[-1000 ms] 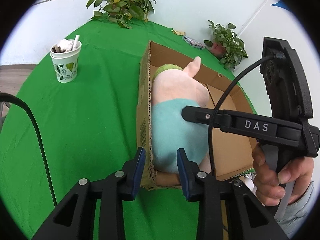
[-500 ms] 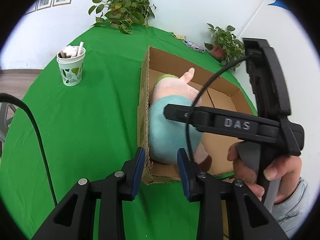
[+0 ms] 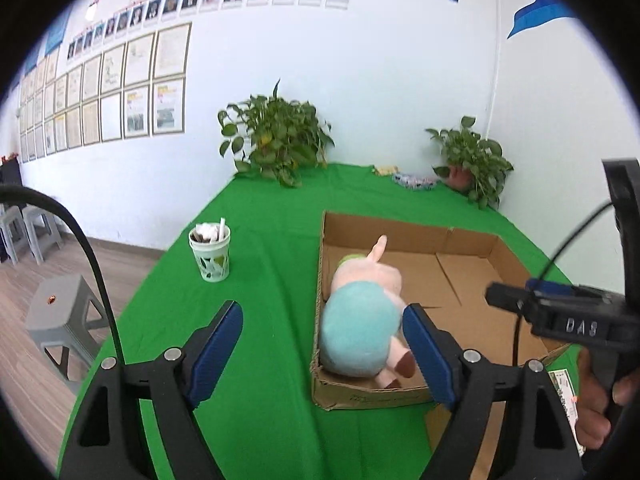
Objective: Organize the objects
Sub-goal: 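Lower the plush pig into the open box and open the left gripper, then withdraw the left tool and move it toward the long brown box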
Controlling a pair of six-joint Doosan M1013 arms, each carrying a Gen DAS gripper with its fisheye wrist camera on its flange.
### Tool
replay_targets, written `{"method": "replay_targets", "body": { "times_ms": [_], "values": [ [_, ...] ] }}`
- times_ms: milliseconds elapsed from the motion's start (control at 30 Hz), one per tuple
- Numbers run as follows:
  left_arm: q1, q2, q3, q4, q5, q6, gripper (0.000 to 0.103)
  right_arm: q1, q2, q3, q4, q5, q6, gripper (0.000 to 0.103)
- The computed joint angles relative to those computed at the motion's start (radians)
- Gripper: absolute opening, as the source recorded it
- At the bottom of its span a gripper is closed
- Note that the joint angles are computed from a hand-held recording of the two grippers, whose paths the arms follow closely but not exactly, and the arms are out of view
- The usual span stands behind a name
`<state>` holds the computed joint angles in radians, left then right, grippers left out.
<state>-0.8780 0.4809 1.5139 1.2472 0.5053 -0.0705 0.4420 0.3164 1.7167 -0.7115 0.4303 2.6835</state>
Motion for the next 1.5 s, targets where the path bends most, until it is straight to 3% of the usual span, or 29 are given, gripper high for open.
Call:
{"method": "replay_targets", "body": {
  "times_ms": [67, 100, 133, 167, 233, 300, 333, 367, 400, 433, 467, 533, 733, 1133, 1233, 1400, 1500],
  "values": [
    [-0.021, -0.003, -0.002, 0.025, 0.046, -0.051, 0.079, 0.014, -0.035, 0.042, -0.087, 0.028, 0.080, 0.057],
    [-0.027, -0.006, 0.003, 0.052, 0.042, -0.087, 0.070, 0.024, -0.047, 0.055, -0.122, 0.057, 0.111, 0.035],
    [-0.031, -0.009, 0.005, 0.045, 0.014, -0.073, 0.029, 0.032, -0.059, 0.068, -0.154, 0.088, 0.132, 0.023],
    [-0.031, -0.007, -0.003, -0.008, 0.000, -0.008, 0.004, 0.039, -0.073, 0.086, -0.179, 0.105, 0.147, 0.022],
    [-0.052, 0.004, -0.023, -0.043, 0.058, 0.044, 0.004, 0.047, -0.108, 0.133, -0.211, 0.103, 0.172, 0.020],
    [-0.077, 0.001, -0.010, 0.051, 0.092, -0.055, 0.004, 0.060, -0.135, 0.172, -0.251, 0.117, 0.215, 0.022],
    [-0.088, -0.002, -0.002, 0.095, 0.103, -0.109, 0.010, 0.066, -0.148, 0.191, -0.276, 0.124, 0.244, 0.038],
    [-0.102, -0.004, 0.005, 0.136, 0.134, -0.157, 0.038, 0.074, -0.162, 0.210, -0.302, 0.131, 0.274, 0.052],
    [-0.112, -0.004, 0.008, 0.155, 0.158, -0.177, 0.059, 0.079, -0.178, 0.231, -0.331, 0.130, 0.305, 0.083],
    [-0.127, -0.005, 0.013, 0.179, 0.197, -0.202, 0.092, 0.082, -0.197, 0.254, -0.367, 0.120, 0.348, 0.095],
    [-0.138, -0.005, 0.017, 0.208, 0.228, -0.234, 0.097, 0.084, -0.218, 0.281, -0.415, 0.110, 0.404, 0.095],
    [-0.159, -0.010, 0.030, 0.247, 0.267, -0.268, 0.097, 0.092, -0.252, 0.316, -0.474, 0.112, 0.464, 0.096],
    [-0.198, -0.021, 0.041, 0.213, 0.311, -0.230, 0.097, 0.127, -0.331, 0.401, -0.594, 0.126, 0.593, 0.099],
    [-0.229, -0.048, 0.074, 0.273, 0.281, -0.280, 0.097, 0.217, -0.433, 0.493, -0.595, 0.239, 0.652, 0.099],
    [-0.225, -0.046, 0.075, 0.261, 0.263, -0.265, 0.097, 0.223, -0.433, 0.495, -0.584, 0.252, 0.654, 0.099],
    [-0.206, -0.047, 0.080, 0.233, 0.174, -0.256, 0.097, 0.217, -0.407, 0.482, -0.562, 0.246, 0.636, 0.099],
    [-0.203, -0.042, 0.082, 0.225, 0.167, -0.255, 0.097, 0.216, -0.394, 0.478, -0.541, 0.251, 0.610, 0.099]
  ]
}}
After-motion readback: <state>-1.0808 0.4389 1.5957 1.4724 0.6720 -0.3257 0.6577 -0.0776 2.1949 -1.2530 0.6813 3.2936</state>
